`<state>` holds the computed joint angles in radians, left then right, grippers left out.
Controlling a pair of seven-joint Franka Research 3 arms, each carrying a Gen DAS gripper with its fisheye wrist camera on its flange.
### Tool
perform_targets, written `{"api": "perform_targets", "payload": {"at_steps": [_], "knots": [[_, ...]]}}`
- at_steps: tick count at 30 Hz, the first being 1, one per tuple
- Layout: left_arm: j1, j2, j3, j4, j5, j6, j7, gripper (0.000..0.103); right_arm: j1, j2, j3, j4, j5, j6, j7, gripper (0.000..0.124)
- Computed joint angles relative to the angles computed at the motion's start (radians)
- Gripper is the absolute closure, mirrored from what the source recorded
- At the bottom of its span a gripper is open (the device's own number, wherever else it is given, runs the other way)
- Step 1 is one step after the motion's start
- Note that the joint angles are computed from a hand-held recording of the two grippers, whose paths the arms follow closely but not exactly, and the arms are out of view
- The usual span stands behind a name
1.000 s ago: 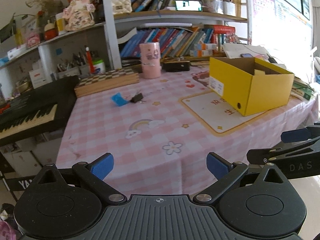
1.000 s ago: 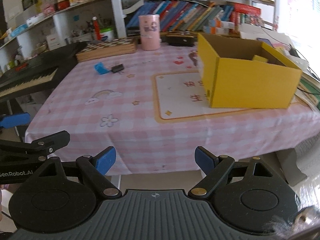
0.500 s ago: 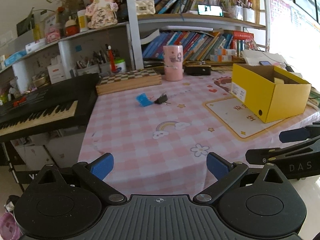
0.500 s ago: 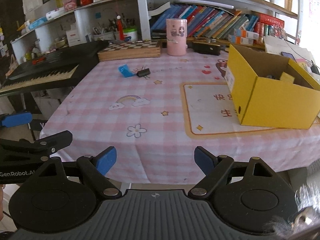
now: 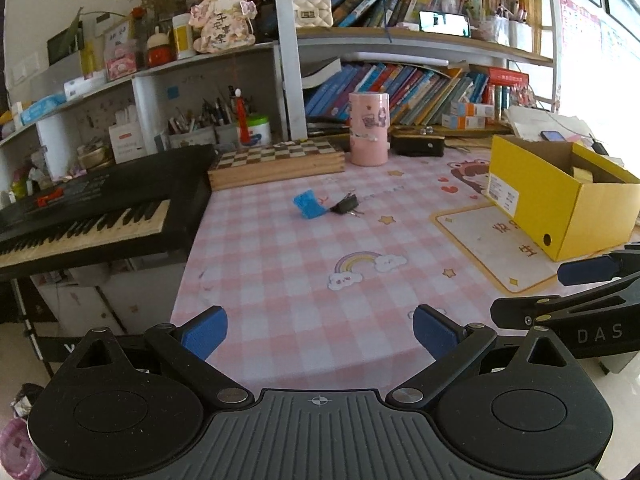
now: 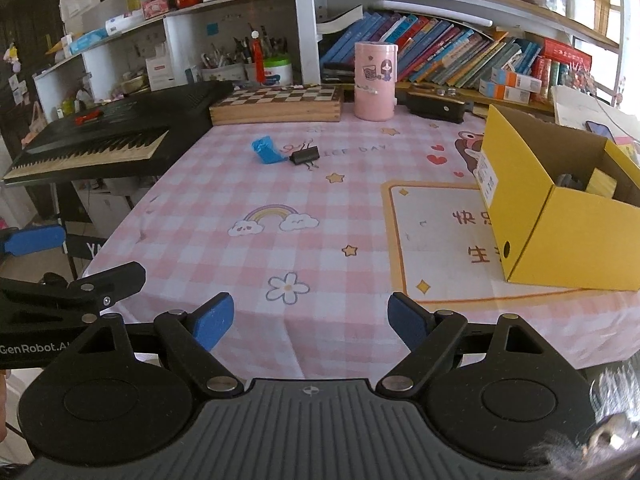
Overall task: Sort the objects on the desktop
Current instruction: 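Move both tools toward the blue plastic bag and black binder clip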
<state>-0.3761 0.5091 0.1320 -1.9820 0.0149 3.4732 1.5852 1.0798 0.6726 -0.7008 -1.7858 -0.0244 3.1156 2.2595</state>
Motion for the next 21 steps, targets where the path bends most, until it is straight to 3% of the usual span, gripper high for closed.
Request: {"api": "perform_targets", "payload": {"at_steps": [7,21], "knots": [[-0.032,0.066,0.033,0.109,-0.01,-0.058,-0.031,0.002,-0.147,0.023,0.116,0.1,-0.012,-0.025,-0.066,0.04],[-0.073,0.289,0.112,0.508,0.073,-0.279,-0.255,0.002,-0.542,0.163,0.455,0.465,-0.031,-0.161,-0.273,0.041]]}}
